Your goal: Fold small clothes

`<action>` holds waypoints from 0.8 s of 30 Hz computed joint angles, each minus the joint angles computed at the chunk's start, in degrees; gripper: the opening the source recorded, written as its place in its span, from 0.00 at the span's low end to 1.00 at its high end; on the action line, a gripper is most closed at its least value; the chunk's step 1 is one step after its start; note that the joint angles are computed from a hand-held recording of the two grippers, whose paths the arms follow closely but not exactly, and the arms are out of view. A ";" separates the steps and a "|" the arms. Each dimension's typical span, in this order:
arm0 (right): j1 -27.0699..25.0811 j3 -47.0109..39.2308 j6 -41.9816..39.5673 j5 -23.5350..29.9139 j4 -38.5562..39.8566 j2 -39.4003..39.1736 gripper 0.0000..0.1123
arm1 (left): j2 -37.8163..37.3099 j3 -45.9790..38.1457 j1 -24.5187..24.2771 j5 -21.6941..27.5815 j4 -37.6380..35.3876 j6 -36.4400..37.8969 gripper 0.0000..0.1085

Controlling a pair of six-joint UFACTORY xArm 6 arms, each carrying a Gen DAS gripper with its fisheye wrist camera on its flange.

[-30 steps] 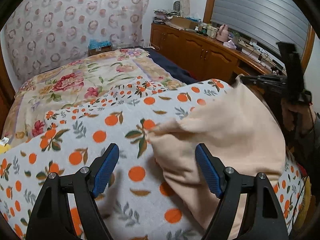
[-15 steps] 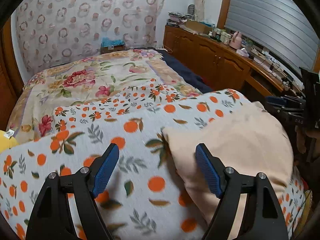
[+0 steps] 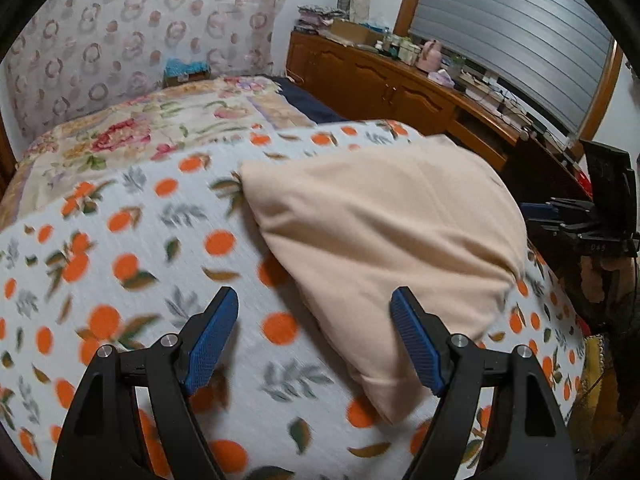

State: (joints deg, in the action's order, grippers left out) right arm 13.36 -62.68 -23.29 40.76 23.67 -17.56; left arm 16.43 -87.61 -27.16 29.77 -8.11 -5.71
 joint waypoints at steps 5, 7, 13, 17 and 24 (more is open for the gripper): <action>-0.62 -2.09 -5.36 2.51 5.58 3.05 0.36 | 0.66 0.03 -0.41 0.09 1.38 -1.14 0.74; -1.99 -3.95 -8.94 4.89 10.50 4.47 0.22 | 0.78 0.18 -0.44 -0.47 2.90 -1.98 0.74; -3.49 -2.13 -6.70 1.45 4.49 1.19 0.07 | 0.72 0.59 -0.58 -0.62 6.95 -3.71 0.74; -4.16 -2.48 -2.08 0.36 -2.65 -0.50 0.07 | 0.77 0.40 -0.45 -0.16 8.12 -4.08 0.74; -4.16 -4.46 3.31 -3.44 -7.34 3.06 0.31 | 0.70 0.42 -0.04 -0.16 7.57 -4.01 0.74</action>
